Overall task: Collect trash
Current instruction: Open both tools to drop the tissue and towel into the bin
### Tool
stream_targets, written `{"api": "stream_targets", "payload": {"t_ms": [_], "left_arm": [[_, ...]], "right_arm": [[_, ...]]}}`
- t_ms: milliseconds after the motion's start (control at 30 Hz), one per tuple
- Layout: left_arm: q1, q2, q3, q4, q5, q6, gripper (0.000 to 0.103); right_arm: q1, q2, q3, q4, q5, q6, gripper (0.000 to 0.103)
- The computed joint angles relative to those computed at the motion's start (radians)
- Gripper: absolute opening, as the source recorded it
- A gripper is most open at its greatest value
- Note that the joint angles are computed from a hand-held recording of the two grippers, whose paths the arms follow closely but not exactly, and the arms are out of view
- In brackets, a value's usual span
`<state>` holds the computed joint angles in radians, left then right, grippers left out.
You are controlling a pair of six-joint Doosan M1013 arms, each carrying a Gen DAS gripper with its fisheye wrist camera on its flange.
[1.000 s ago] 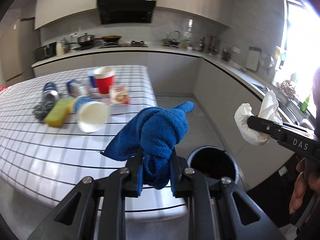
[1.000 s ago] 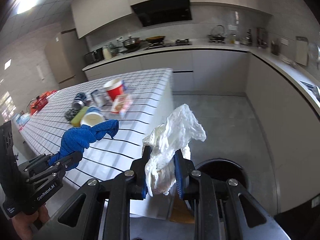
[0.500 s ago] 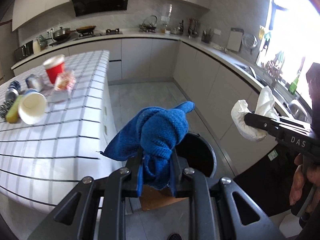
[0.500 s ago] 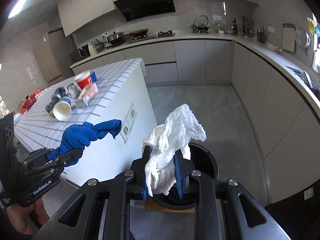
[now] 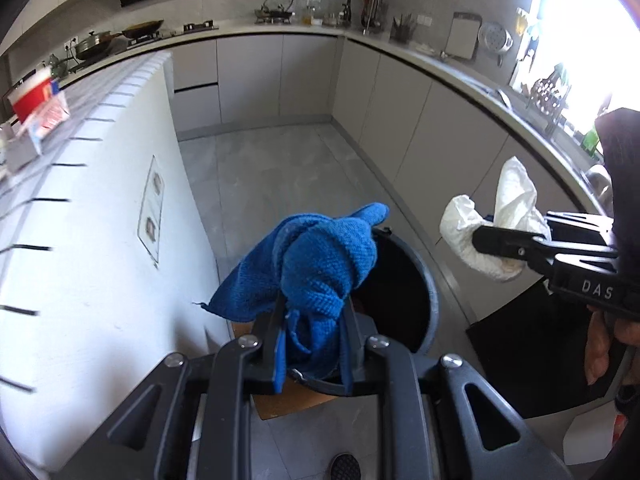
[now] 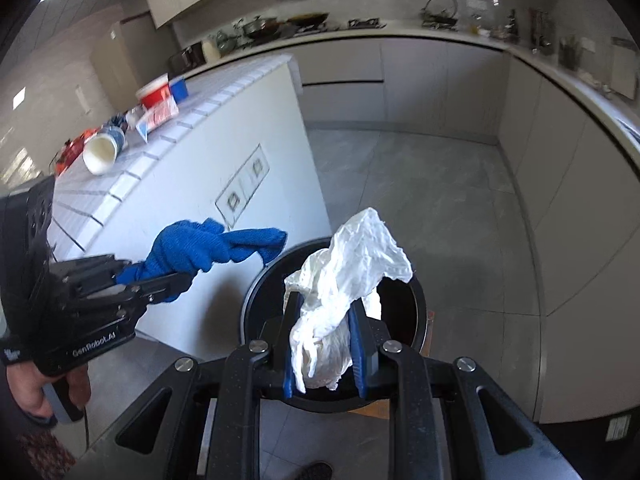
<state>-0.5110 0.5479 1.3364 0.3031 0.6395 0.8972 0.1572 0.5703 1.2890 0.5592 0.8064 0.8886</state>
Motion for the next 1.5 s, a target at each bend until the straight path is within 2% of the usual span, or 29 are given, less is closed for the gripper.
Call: {"api": "stream_targets", "payload": {"t_ms": [200,233,267,300,333,367,400,567,700,833,967,1200,1267,1500], "left_arm": [[0.003,0.048,-0.037,-0.061,0.020,0.049,0.022],[0.006,0.056,-0.043,-0.083,0.026,0.062,0.025],[0.012,0.065,-0.046,-0.136,0.018,0.097,0.034],[0.013,0.071,-0.043,-0.136,0.010,0.088,0.044],[0.010,0.082,-0.051,-0.084,0.047,0.035,0.073],[0.004,0.089,-0.058,-0.013,0.086,-0.042,0.095],[0.003,0.090,-0.054,0.006,0.098,-0.075,0.096],[0.000,0.078,-0.031,0.046,0.125,-0.146,0.096],[-0.008,0.083,-0.046,0.073,0.154,-0.176,0.097],[-0.013,0.082,-0.044,0.071,0.146,-0.178,0.102],[-0.009,0.088,-0.055,0.077,0.146,-0.167,0.103],[-0.010,0.083,-0.062,0.094,0.164,-0.180,0.103],[-0.019,0.078,-0.073,0.126,0.201,-0.202,0.103],[-0.032,0.048,-0.079,0.196,0.229,-0.243,0.103]], "right_arm": [[-0.006,0.087,-0.086,-0.013,0.094,-0.041,0.024],[-0.008,0.102,-0.099,-0.007,0.108,-0.054,0.026],[-0.008,0.117,-0.114,-0.016,0.120,-0.053,0.030],[-0.007,0.140,-0.139,-0.025,0.155,-0.049,0.056],[-0.004,0.156,-0.159,-0.056,0.179,-0.038,0.102],[0.006,0.171,-0.171,-0.140,0.176,-0.004,0.103],[0.011,0.173,-0.161,-0.201,0.131,0.021,0.103],[-0.012,0.171,-0.140,-0.183,0.070,0.077,0.103],[-0.011,0.171,-0.137,-0.185,0.071,0.061,0.103],[-0.009,0.168,-0.133,-0.186,0.070,0.055,0.103],[-0.011,0.159,-0.123,-0.189,0.059,0.049,0.103],[-0.016,0.128,-0.098,-0.180,0.030,0.040,0.103],[-0.016,0.118,-0.092,-0.175,0.021,0.039,0.103],[-0.015,0.068,-0.063,-0.145,-0.049,0.052,0.103]]}}
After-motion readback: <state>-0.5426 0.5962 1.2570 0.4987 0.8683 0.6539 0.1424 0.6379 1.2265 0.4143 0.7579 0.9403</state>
